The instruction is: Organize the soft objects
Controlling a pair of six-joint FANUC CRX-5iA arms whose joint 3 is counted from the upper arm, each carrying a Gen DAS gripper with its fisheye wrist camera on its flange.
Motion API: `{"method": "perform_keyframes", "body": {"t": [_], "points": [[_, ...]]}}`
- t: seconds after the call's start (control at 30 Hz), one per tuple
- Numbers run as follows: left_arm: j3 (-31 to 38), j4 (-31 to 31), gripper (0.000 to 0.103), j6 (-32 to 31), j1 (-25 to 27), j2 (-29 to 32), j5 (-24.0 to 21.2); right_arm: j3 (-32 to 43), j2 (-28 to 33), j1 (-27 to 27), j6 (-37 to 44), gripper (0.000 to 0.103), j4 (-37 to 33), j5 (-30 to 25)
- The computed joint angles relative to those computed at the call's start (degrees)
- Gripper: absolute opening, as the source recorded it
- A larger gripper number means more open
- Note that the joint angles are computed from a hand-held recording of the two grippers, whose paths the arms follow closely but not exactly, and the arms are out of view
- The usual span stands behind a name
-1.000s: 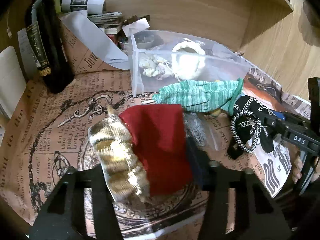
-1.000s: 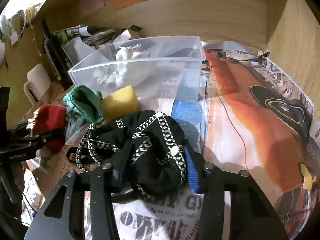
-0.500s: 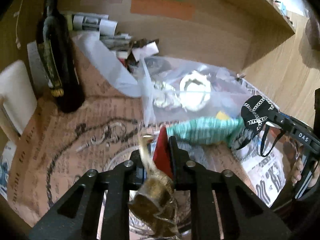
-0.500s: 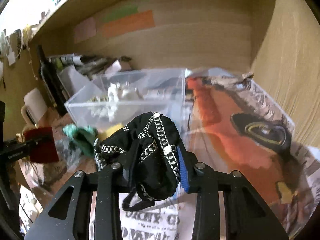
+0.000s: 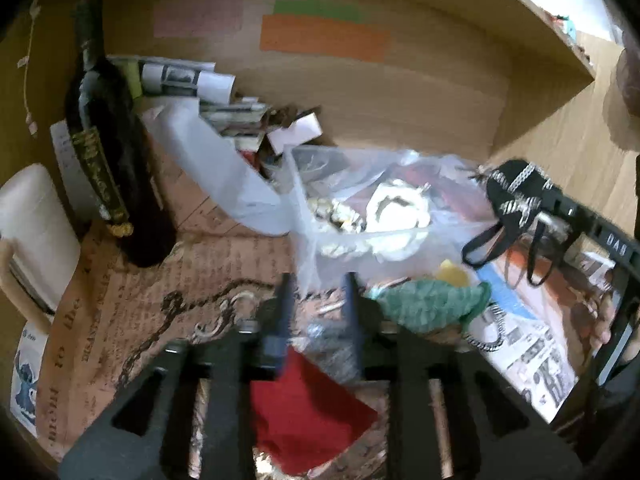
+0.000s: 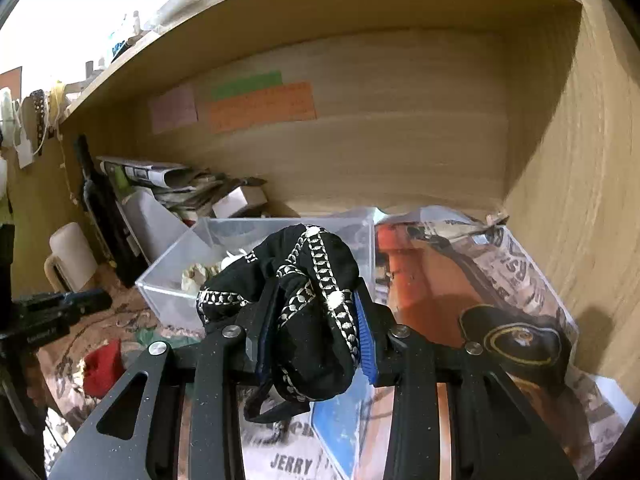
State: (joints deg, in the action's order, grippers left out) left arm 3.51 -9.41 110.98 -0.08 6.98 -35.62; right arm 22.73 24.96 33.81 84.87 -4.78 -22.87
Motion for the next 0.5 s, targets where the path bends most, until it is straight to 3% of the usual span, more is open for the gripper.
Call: {"method": "perform_keyframes", "body": {"t": [0.07, 0.13, 0.27, 0.43, 0.5], "points": [[0.47, -4.40, 0.064, 4.33, -0.75, -0.33, -1.80, 0.48, 0.24, -0.11, 0.32, 0.032, -0.47, -0.31], [0.06, -5.31, 0.069, 5.03, -0.74, -0.69, -3.35, 0.99, 0.48, -0.26, 0.81, 0.032, -1.34, -0.85], [-2.63, -0.90, 0.074, 2.67, 0.65, -1.50, -4.82, 1.47, 0.77, -0.44, 0.57, 0.032, -1.71, -1.71], [-4.60, -0.76, 0.074, 2.91, 0.52, -1.37, -6.26, 2.18, 1.05, -0.78, 1.13, 0.032, -2.88, -3.03], [-4.94, -2.16, 0.069, 4.55, 0.16, -1.31, -6.13, 2.46, 1.14, -0.83, 1.43, 0.032, -3.17, -3.43]]}}
